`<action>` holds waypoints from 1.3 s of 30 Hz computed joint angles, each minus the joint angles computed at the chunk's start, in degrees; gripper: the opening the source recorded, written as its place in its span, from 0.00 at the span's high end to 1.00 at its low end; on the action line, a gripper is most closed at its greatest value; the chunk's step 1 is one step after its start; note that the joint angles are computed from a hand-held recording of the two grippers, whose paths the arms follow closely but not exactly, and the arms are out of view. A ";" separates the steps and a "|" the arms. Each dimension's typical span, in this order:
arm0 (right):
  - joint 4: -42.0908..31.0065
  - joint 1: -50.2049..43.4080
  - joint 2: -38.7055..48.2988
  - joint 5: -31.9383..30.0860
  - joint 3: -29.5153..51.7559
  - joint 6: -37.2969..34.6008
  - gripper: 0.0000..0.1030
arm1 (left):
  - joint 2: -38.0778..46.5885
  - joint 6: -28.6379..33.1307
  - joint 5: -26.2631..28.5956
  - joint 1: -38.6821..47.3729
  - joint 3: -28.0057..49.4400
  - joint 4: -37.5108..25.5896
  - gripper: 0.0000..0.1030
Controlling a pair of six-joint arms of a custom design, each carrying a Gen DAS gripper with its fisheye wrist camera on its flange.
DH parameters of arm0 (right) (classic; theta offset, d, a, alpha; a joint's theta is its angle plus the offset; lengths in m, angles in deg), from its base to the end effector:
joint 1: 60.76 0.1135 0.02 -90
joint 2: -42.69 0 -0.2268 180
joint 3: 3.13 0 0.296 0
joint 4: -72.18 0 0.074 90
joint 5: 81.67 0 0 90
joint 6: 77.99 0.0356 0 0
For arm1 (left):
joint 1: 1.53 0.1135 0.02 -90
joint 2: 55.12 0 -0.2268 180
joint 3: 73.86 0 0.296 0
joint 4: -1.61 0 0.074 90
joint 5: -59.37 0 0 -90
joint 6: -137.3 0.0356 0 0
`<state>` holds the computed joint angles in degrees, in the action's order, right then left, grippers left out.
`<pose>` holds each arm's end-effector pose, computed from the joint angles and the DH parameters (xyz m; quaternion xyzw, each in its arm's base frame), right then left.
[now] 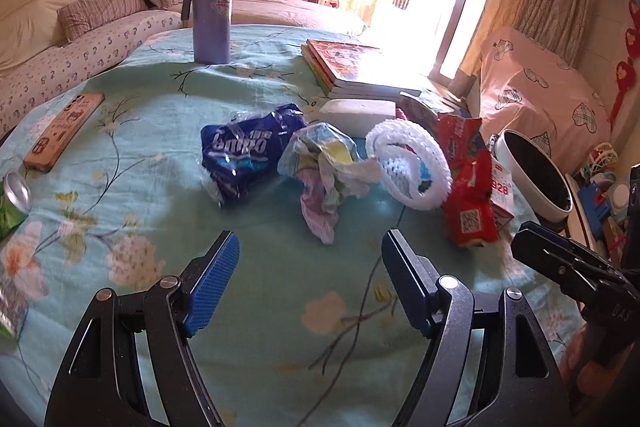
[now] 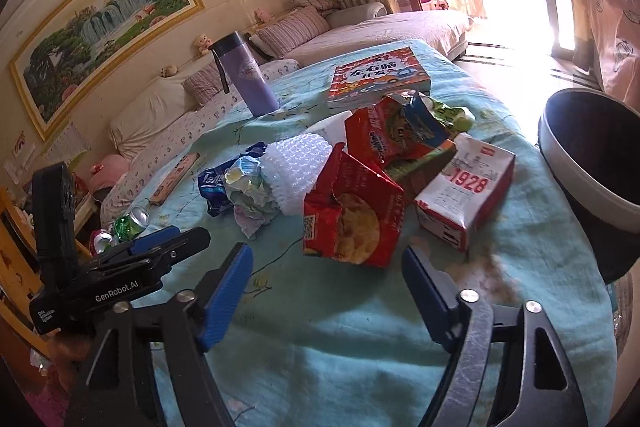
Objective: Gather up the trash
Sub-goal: 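Grasp the crumpled tissue with the left tool while the right tool grasps the red snack bag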
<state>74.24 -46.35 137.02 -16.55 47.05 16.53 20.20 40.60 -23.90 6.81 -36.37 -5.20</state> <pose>0.3143 0.0962 0.0622 -0.1641 0.8815 0.2594 0.3587 0.2718 0.0356 0.0745 -0.0981 0.9161 -0.0486 0.3857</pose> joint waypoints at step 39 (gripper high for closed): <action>-4.69 -13.57 -13.18 -10.10 -8.70 -4.63 0.86 | -22.18 -3.78 -0.73 -16.33 -6.14 -11.03 0.94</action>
<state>69.55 -59.92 123.84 -26.65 38.35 11.90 -1.98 36.82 -24.63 -9.52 -42.51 -16.23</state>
